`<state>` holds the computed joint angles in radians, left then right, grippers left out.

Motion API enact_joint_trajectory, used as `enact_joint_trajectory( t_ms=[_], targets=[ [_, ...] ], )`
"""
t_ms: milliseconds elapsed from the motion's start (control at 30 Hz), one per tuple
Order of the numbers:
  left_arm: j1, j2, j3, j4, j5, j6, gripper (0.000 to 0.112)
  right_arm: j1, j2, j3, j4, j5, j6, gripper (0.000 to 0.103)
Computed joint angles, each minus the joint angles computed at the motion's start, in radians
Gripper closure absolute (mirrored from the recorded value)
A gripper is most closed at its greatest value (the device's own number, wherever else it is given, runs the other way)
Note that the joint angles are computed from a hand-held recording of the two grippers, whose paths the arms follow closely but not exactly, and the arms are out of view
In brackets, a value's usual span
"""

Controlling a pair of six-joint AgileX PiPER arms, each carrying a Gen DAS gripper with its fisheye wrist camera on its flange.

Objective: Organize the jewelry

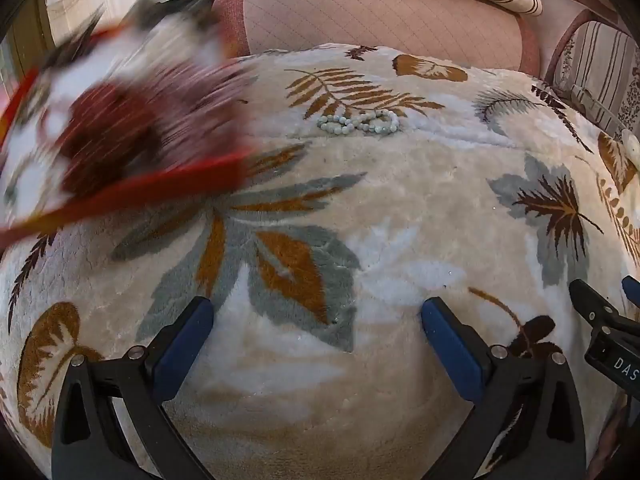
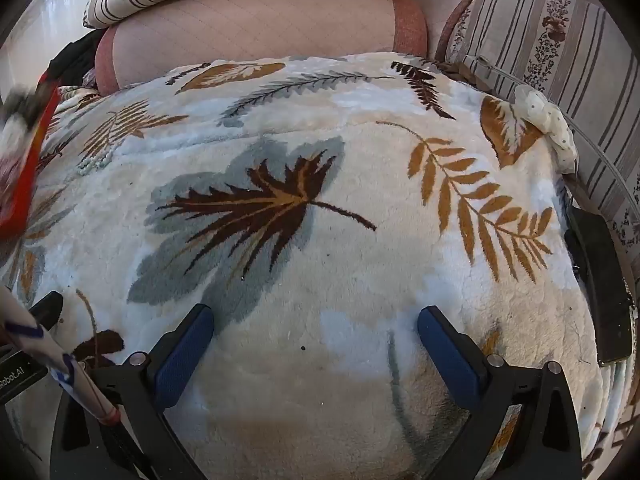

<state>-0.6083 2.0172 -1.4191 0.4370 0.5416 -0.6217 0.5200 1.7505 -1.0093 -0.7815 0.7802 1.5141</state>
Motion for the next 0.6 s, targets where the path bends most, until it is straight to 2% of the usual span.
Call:
enact_joint_trajectory(
  t_ms=[600],
  targets=[
    [-0.011,0.006,-0.01,0.009,0.003,-0.019,0.009,-0.008,0.004,-0.006,-0.001,-0.011,-0.001,0.0]
  ],
)
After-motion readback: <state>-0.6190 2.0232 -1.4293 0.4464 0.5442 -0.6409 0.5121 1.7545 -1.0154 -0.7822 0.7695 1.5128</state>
